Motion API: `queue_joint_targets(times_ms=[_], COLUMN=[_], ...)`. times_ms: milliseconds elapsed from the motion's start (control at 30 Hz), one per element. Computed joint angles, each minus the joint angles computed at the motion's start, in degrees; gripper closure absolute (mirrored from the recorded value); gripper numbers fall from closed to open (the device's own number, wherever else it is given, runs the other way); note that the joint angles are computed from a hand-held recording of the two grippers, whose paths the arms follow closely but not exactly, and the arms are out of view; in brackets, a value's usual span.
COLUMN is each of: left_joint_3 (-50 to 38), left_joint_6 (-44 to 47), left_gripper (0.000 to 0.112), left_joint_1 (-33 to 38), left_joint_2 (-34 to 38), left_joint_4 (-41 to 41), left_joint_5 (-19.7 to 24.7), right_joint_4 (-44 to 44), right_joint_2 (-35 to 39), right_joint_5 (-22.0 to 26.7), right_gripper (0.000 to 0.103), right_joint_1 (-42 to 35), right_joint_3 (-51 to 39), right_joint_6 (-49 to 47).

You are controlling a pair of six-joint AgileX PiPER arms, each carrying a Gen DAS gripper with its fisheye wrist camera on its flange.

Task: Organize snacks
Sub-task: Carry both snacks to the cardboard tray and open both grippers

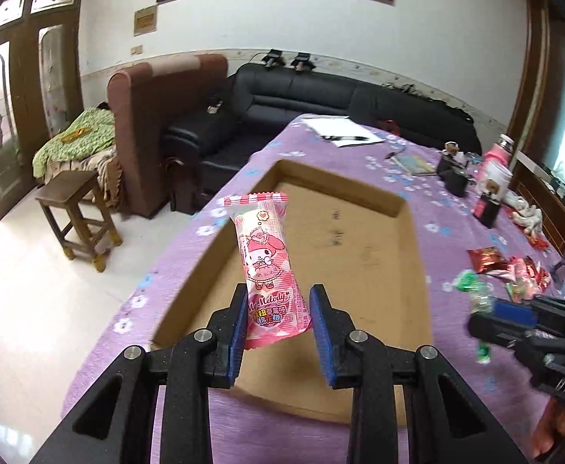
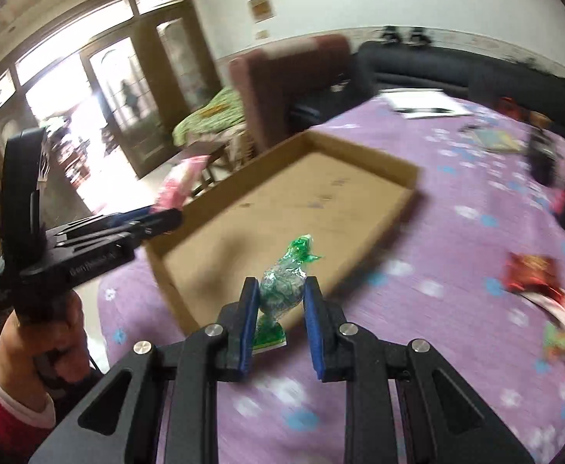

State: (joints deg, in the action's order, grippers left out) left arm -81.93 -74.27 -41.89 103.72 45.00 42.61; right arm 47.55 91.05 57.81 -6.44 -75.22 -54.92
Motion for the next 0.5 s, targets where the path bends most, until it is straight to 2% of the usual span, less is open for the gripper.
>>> queue_joint_targets(times_ms=[133,300,500], left_joint_3=[0.50,0.23,-3.84], left_joint_6=[3.78,8.79,15.01], left_gripper=[0.079,0.079,0.074], left_joint_1=[2.41,4.05,4.10], left_joint_2=[0.99,2.13,5.77], left_joint_4=[-3.89,-9.20,-14.14], left_joint_5=[-1.99,-3.82,-0.93], right_joint_4=[-5.01,-9.11,-12.54], right_joint_2=[5.22,8.48,8.45], right_joint_5=[-2.99,-4.81,-6.72], right_gripper=[0.080,0.080,0.079], right_joint_1=[9.17,13.03,13.90], right_joint_3=[-4.34,-6.38,-5.63], right_joint_6=[6.47,11.03,12.63])
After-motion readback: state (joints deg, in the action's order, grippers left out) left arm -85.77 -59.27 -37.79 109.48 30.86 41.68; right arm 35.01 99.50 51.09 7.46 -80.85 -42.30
